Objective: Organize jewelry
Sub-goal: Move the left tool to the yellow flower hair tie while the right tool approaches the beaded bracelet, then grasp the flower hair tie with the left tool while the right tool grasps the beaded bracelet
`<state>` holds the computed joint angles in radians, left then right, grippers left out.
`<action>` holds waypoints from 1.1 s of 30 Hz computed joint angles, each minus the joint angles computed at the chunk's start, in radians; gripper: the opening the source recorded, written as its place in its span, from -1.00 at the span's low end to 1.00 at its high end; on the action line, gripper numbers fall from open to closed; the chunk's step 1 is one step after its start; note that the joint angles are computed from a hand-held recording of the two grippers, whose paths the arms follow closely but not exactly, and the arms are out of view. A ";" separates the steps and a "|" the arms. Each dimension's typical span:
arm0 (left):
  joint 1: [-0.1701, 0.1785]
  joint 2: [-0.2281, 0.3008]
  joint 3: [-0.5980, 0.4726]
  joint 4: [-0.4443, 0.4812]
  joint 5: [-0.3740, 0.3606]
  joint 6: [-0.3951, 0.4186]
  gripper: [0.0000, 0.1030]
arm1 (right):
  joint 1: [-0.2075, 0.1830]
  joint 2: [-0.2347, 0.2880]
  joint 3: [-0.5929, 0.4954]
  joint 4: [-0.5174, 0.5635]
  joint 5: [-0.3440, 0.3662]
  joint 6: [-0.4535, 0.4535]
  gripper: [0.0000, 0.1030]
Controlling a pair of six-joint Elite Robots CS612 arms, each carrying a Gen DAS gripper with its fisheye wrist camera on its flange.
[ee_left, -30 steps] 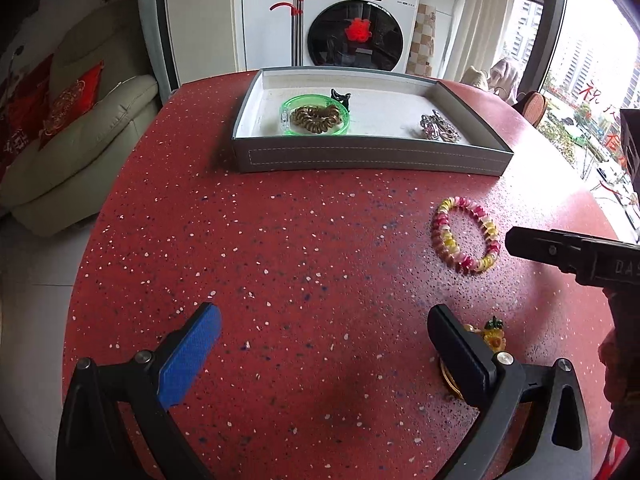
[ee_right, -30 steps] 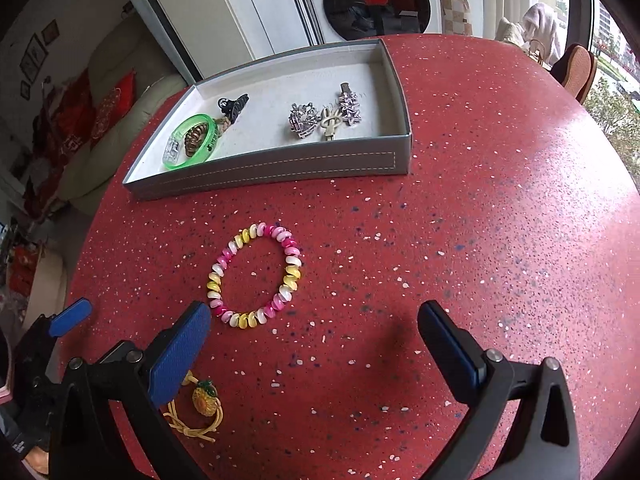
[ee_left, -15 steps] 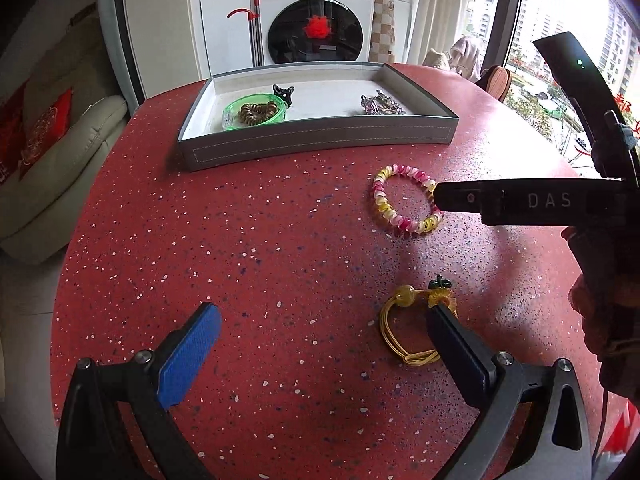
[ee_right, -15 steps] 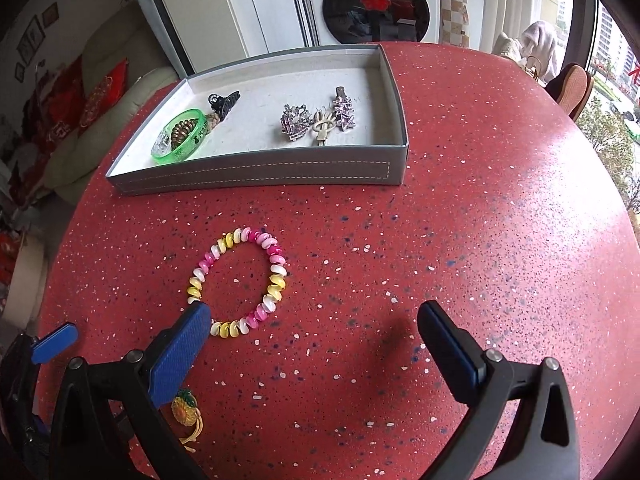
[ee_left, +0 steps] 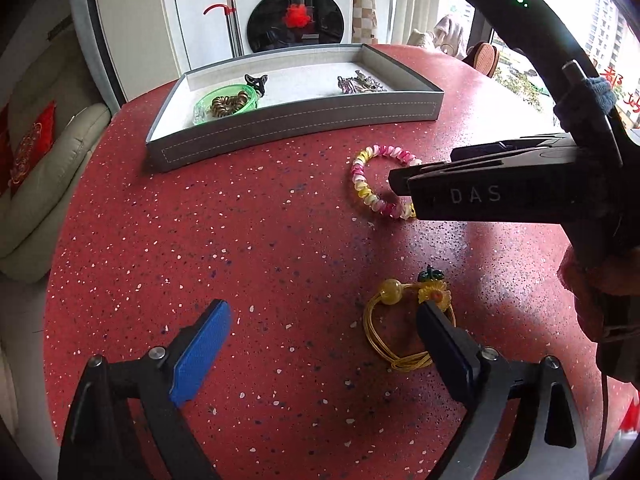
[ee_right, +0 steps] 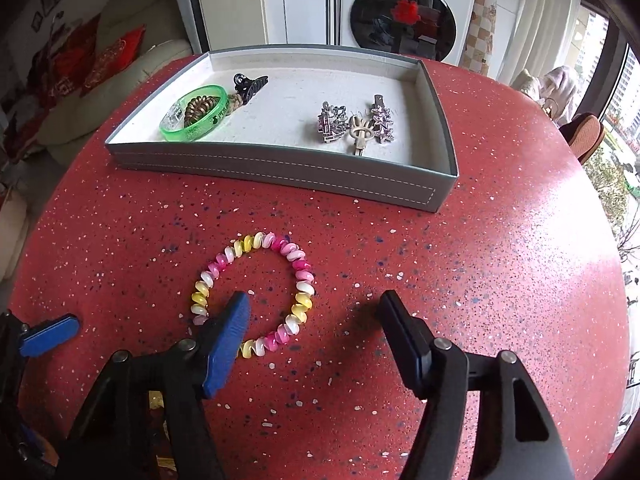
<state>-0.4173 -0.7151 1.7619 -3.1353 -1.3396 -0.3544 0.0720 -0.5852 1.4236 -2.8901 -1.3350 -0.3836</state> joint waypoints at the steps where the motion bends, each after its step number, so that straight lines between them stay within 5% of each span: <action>1: 0.000 0.001 -0.001 0.001 -0.004 -0.002 1.00 | -0.001 -0.001 0.003 -0.002 0.008 -0.009 0.26; 4: 0.000 0.004 -0.005 -0.001 -0.005 0.006 1.00 | -0.003 -0.004 0.006 -0.005 0.012 -0.020 -0.11; 6: 0.000 0.006 -0.010 -0.002 -0.010 0.015 1.00 | -0.005 -0.007 0.007 0.002 0.024 -0.026 -0.58; 8: 0.000 0.006 -0.014 -0.008 -0.015 0.026 1.00 | -0.006 -0.008 0.008 0.003 0.028 -0.023 -0.76; 23: 0.000 0.022 -0.059 0.023 -0.084 0.118 0.62 | -0.027 -0.007 0.004 0.018 0.061 0.023 -0.80; 29: -0.005 0.023 -0.065 0.020 -0.105 0.163 0.16 | -0.030 -0.007 0.003 0.024 0.068 0.029 -0.80; 33: -0.005 0.023 -0.066 0.022 -0.109 0.151 -0.38 | -0.030 -0.006 -0.001 0.029 0.071 0.038 -0.79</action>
